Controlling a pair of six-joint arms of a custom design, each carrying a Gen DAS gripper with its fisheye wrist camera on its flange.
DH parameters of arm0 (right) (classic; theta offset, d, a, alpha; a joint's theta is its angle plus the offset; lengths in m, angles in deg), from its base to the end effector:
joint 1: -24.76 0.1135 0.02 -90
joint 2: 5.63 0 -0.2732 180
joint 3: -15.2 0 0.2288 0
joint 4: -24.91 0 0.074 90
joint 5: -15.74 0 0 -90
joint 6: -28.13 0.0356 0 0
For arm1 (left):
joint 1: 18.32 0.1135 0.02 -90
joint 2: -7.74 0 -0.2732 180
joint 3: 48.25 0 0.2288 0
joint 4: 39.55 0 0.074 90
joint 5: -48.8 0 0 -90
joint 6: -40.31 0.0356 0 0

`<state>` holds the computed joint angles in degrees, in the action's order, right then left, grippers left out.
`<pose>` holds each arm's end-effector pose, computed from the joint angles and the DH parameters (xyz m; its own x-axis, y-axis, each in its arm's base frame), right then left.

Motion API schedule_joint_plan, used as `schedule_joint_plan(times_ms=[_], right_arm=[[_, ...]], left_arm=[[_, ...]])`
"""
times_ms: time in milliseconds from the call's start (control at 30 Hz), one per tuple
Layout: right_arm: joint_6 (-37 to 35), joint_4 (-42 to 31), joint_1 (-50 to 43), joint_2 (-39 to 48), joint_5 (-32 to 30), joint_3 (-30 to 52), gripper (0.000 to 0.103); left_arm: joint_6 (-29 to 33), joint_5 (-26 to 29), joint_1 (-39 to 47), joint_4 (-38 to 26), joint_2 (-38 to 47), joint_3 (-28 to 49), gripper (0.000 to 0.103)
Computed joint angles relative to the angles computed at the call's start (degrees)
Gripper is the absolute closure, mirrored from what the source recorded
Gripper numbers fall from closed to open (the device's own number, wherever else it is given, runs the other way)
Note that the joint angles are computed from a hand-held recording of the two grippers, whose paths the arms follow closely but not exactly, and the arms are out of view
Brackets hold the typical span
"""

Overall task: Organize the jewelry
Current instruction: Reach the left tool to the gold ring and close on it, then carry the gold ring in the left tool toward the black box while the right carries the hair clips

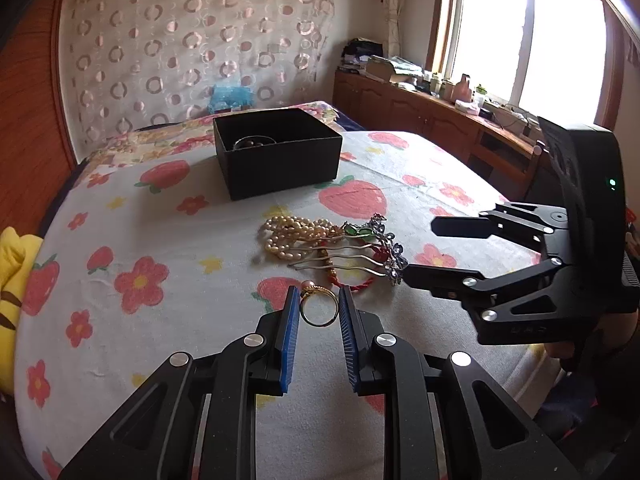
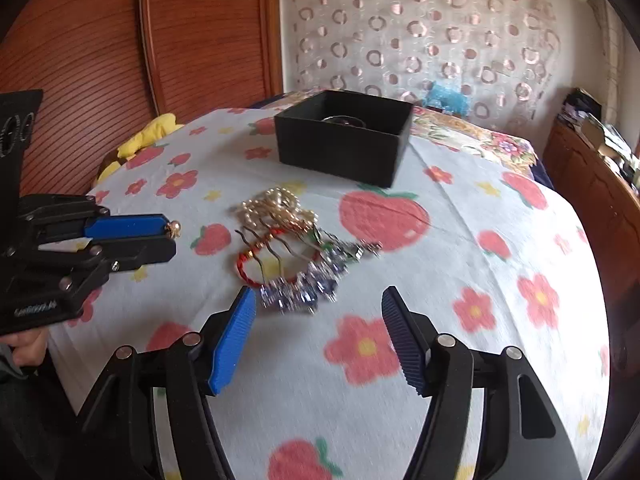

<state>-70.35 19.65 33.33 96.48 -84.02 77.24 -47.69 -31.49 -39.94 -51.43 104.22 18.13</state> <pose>0.3245 0.0550 0.1558 -0.6565 -0.2459 -0.7131 -0.3655 0.9307 0.0156 0.3045 -0.1271 0.1972 -0.6047 0.2767 -0.7469 0.5011 0.8610 -0.0868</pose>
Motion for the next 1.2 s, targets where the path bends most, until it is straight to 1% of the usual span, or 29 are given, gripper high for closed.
schedule_joint_plan(times_ms=[200,333,567,600,633,667,700,867,1033,1200], right_arm=[[-0.6,-5.6,1.1,4.7,-1.5,7.4,0.030],[-0.8,-7.8,1.5,7.1,-0.9,10.7,0.029],[-1.2,-9.6,1.1,10.1,-1.1,13.8,0.029],[-1.2,-9.5,1.0,10.1,-1.3,13.7,0.029],[-1.2,-9.4,1.1,10.0,-1.4,13.7,0.032],[-1.3,-9.3,1.1,10.0,-1.5,13.6,0.040],[-1.4,-9.0,1.1,9.7,-1.5,13.2,0.043],[-1.7,-8.7,0.6,8.6,-1.8,11.9,0.043],[-1.9,-6.6,-0.3,5.2,-2.8,7.8,0.043],[-2.9,-6.3,-1.1,2.3,-3.2,5.1,0.043]], left_arm=[[-0.4,1.1,1.0,0.4,-0.6,-0.7,0.084],[-0.5,1.4,1.2,0.6,-0.4,-0.6,0.084],[-0.6,1.4,1.1,0.7,-0.3,-0.7,0.084],[-0.5,1.4,1.2,0.7,-0.4,-0.8,0.084],[-0.6,1.4,1.1,0.9,-0.3,-0.8,0.084],[-0.6,1.4,1.2,0.8,-0.3,-0.7,0.084],[-0.6,1.4,1.2,0.8,-0.3,-0.7,0.084],[-0.8,1.2,1.1,0.8,-0.3,-0.7,0.084],[-1.0,1.1,1.2,0.7,-0.3,-0.5,0.084],[-0.7,0.9,1.6,0.6,0.1,0.4,0.084]])
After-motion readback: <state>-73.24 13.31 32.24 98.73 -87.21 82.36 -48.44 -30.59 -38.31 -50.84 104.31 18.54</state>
